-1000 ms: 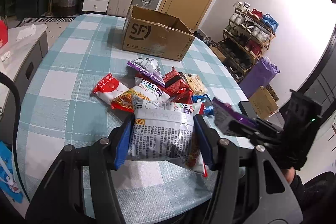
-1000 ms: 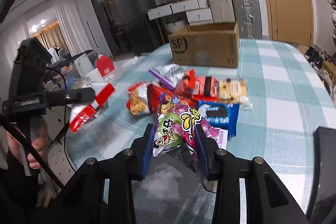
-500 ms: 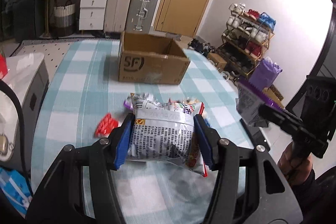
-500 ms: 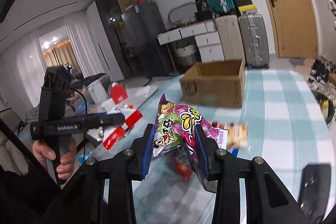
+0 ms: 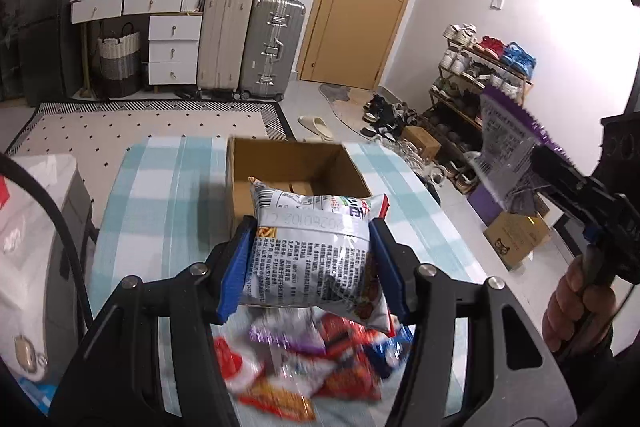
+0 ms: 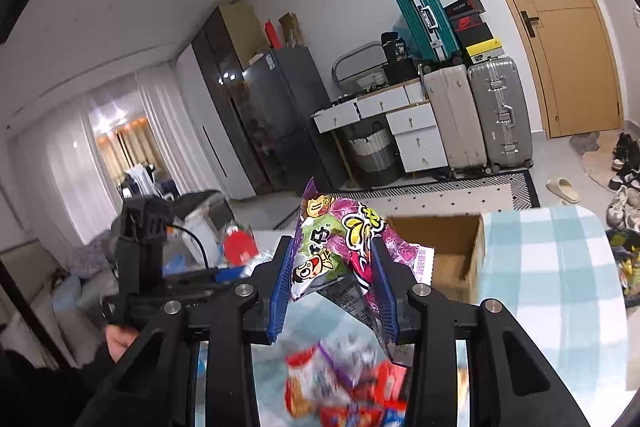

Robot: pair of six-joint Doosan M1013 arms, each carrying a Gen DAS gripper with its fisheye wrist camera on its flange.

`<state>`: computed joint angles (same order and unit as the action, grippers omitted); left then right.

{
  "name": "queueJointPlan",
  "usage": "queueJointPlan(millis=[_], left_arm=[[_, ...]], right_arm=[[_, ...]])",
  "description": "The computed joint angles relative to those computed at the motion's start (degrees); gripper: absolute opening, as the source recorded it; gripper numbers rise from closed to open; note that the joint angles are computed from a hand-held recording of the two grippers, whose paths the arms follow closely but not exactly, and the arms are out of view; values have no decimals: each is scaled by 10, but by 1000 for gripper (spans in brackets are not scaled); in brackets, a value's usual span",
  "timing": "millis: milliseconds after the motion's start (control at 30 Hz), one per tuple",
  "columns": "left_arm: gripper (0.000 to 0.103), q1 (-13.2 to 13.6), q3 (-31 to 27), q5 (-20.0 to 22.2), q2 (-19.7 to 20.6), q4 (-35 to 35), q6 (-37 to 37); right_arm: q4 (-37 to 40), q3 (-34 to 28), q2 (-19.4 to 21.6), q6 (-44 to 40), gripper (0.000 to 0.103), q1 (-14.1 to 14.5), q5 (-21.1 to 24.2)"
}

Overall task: Organize snacks
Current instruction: 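Carry both bags over the cardboard box and open both grippers to drop them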

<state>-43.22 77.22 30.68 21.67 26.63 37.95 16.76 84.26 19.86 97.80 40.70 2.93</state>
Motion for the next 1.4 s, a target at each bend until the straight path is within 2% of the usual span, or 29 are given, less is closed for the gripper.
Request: queueJointPlan(millis=[133, 167, 400, 467, 567, 800, 933, 1100, 1133, 1233, 1300, 1400], left_arm=[[54, 24, -76, 31, 40, -63, 64], [54, 28, -96, 41, 52, -67, 72], [54, 52, -240, 116, 143, -122, 136], [54, 53, -268, 133, 164, -117, 148], [54, 60, -293, 146, 188, -147, 165], [54, 79, -379, 206, 264, -203, 189], [54, 83, -397, 215, 287, -227, 194], [55, 86, -433, 232, 314, -238, 204], [55, 85, -414, 221, 306, -238, 201], [58, 84, -429, 238, 316, -234, 208], [59, 82, -423, 233, 312, -214, 191], [68, 79, -417, 234, 308, -201, 185]], right_arm=[[134, -58, 26, -136, 38, -16, 26], [142, -73, 35, -141, 37, -19, 36], [71, -195, 114, -54, 38, -46, 126], [57, -227, 140, -27, 38, -53, 151], [61, -268, 173, -5, 38, -65, 186], [51, -322, 227, 14, 38, -81, 249], [29, -351, 253, 32, 38, -84, 282], [51, -354, 267, 18, 38, -86, 309], [55, -348, 265, 14, 39, -86, 307], [49, -348, 268, 29, 39, -87, 307], [48, -348, 270, 34, 40, -88, 307], [30, -338, 265, 52, 42, -88, 301]])
